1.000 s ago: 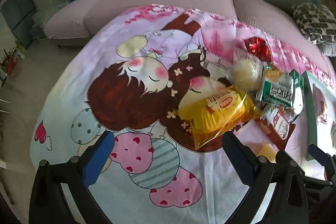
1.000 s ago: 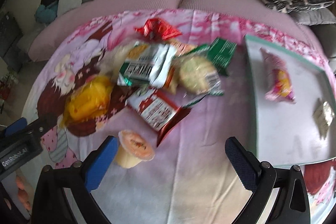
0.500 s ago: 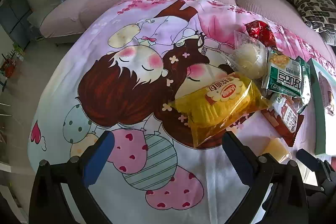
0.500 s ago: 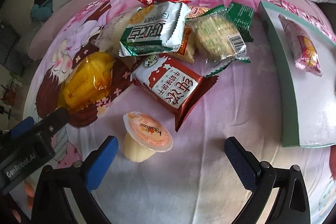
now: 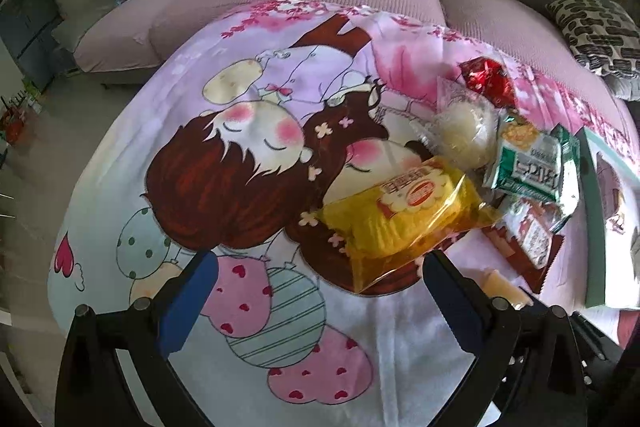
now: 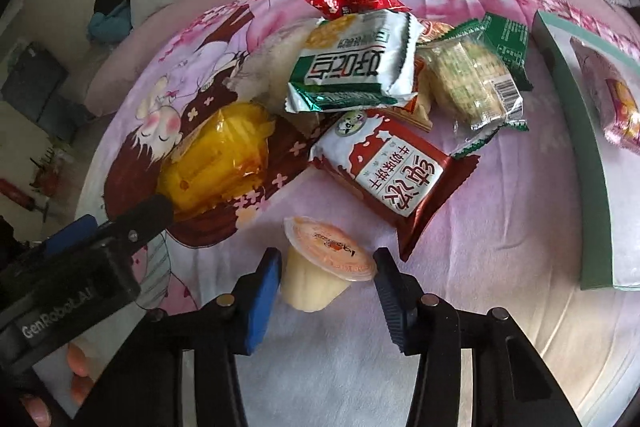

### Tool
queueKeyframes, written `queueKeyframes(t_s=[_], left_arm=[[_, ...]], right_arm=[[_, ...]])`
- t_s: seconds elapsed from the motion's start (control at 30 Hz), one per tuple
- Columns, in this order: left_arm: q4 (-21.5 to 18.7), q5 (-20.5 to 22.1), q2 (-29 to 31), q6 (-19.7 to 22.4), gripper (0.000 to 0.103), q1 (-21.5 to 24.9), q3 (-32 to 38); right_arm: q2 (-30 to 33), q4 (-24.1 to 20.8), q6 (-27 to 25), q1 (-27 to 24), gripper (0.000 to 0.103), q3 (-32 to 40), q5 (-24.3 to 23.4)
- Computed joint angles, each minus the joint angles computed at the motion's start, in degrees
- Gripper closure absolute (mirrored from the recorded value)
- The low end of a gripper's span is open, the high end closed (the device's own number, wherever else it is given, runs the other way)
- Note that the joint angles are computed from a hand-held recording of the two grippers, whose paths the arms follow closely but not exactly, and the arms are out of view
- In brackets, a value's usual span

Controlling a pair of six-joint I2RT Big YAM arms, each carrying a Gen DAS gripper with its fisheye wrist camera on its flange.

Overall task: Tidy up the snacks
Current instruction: 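Grasp the orange-lidded pudding cup with the right tool while the left tool grasps the yellow cake packet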

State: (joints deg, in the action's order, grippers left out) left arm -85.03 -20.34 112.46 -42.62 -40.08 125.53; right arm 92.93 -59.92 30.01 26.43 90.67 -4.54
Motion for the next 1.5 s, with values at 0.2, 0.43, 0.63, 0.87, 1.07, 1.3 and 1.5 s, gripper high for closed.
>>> queueKeyframes(t_s=[0.2, 0.43, 0.63, 0.87, 1.07, 1.3, 1.5], left_arm=[[4.9, 4.3, -0.1, -5.7, 0.001, 1.2, -0.5], [8.4, 8.9, 1.7, -8.9, 0.001, 2.0, 1.1], [4.3, 8.7, 6.8, -8.8, 0.001, 1.7, 8.4], [2.5, 8.5, 8.3, -8.3, 0.012, 1.6, 10.3], [3.5, 8.2, 7.1, -8.2, 0.025, 1.7, 8.6], [3.8, 8.3, 6.6, -7.5, 0.031, 1.7, 8.1], [4.7, 7.6, 5.0, -8.1, 0.031, 1.8, 6.1]], right_arm=[[-0.6, -0.1, -0.5, -0.8, 0.053, -0.3, -0.5], [-1.8, -0.8, -1.6, -1.8, 0.054, -1.2, 0.1], [-1.6, -1.4, -2.2, -1.5, 0.054, -0.8, 0.9], [-0.8, -2.3, -2.4, -1.2, 0.053, 0.5, 2.1], [-0.9, -2.2, -2.1, -1.3, 0.053, 0.3, 2.0], [-1.5, -1.8, -2.2, -1.7, 0.054, 0.0, 1.1], [-2.3, -1.5, -2.6, -1.8, 0.054, 0.0, 0.3]])
